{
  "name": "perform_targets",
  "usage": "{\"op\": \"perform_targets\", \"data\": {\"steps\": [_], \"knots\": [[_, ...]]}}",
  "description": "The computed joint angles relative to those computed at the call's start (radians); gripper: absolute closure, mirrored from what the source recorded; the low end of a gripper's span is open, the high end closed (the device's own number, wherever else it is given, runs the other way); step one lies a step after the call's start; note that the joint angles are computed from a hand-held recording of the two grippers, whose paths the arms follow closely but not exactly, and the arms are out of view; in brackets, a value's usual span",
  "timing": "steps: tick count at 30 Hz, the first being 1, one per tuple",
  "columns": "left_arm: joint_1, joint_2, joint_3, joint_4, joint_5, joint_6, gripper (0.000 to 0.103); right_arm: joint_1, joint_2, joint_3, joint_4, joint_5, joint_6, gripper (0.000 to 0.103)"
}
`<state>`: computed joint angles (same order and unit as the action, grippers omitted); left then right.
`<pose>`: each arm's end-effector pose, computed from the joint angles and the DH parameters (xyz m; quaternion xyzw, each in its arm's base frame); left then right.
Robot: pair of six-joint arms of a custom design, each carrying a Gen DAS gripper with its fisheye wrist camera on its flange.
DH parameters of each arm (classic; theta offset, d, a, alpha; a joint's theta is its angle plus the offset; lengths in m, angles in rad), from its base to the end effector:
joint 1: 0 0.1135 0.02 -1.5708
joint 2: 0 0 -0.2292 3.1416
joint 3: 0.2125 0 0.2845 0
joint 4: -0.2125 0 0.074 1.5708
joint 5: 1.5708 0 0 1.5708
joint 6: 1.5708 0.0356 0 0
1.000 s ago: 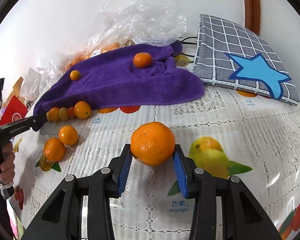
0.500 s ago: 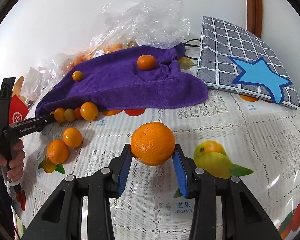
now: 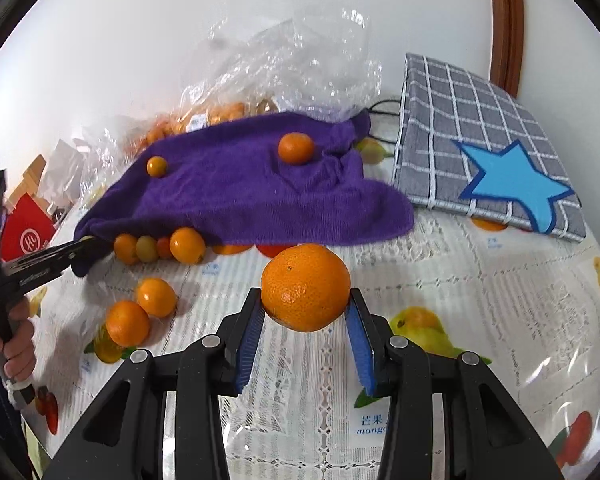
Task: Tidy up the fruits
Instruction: 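Grasp a yellow-green kumquat with the left gripper while the right gripper lifts its orange, then lift both held fruits toward the purple towel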
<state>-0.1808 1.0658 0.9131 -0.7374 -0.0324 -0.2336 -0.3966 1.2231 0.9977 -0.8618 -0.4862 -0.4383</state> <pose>0.2580 -0.0460 0.2459 -0.0303 0.9420 -0.0537 0.3298 0.2605 -0.0910 0.2319 -0.0773 0.9410 0.1194 0.3072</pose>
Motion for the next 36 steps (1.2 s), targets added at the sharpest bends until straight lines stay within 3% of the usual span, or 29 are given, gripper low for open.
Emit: {"op": "perform_targets", "data": {"steps": [8,15,36], "knots": [[0.065,-0.124,0.028,-0.105,0.036,-0.033,0.079,-0.025,-0.045,0.049,-0.025,-0.023,0.017,0.062],[0.064,-0.187,0.050,-0.176,0.013,-0.076,0.079,-0.054,-0.073,0.100,-0.073,-0.061,0.008,0.062],[-0.164,-0.293,0.098,-0.340,-0.192,-0.243,0.079,-0.155,-0.093,0.147,-0.187,-0.190,-0.101,0.062]]}}
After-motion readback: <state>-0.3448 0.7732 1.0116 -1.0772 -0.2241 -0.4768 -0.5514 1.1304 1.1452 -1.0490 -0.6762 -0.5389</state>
